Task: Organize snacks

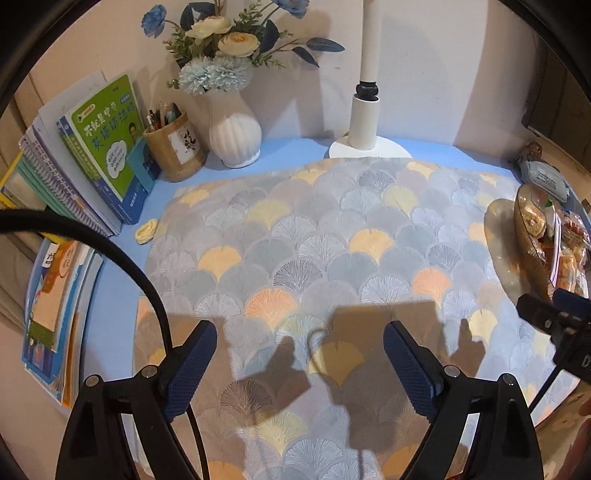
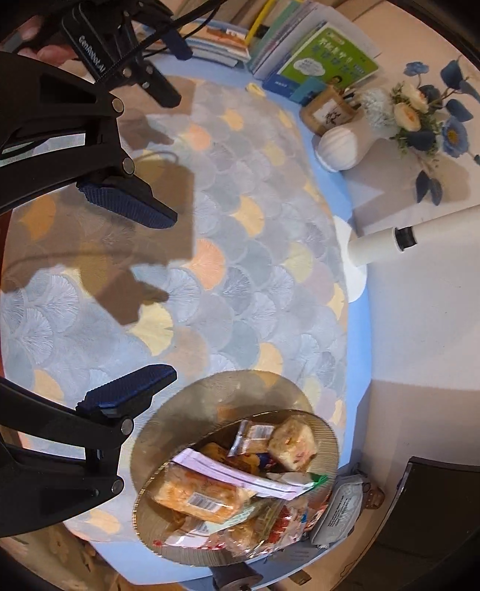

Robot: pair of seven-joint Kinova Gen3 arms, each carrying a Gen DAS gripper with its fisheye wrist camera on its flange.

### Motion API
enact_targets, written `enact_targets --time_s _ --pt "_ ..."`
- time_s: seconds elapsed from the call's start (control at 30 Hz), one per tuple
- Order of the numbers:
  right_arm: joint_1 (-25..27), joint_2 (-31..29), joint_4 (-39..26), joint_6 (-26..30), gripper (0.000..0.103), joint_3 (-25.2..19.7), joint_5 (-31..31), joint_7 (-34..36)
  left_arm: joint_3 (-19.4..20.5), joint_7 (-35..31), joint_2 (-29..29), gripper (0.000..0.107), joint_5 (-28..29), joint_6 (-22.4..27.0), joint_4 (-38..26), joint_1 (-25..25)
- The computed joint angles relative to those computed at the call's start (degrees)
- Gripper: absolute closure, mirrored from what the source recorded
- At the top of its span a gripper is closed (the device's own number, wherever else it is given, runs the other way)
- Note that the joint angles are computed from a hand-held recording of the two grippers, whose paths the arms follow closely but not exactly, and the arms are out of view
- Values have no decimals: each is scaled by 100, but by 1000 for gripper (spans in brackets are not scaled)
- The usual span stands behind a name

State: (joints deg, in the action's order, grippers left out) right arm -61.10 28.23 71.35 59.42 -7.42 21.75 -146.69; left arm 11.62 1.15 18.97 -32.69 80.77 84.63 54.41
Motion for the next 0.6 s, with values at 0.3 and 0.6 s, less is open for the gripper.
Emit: enact_targets --time_s 0.3,0.6 --pt "-213 193 -274 264 27 67 71 -74 24 -99 -102 17 -11 -159 248 -94" --pt "-242 350 -464 550 27 98 74 16 17 -265 -35 17 -72 -39 220 -126"
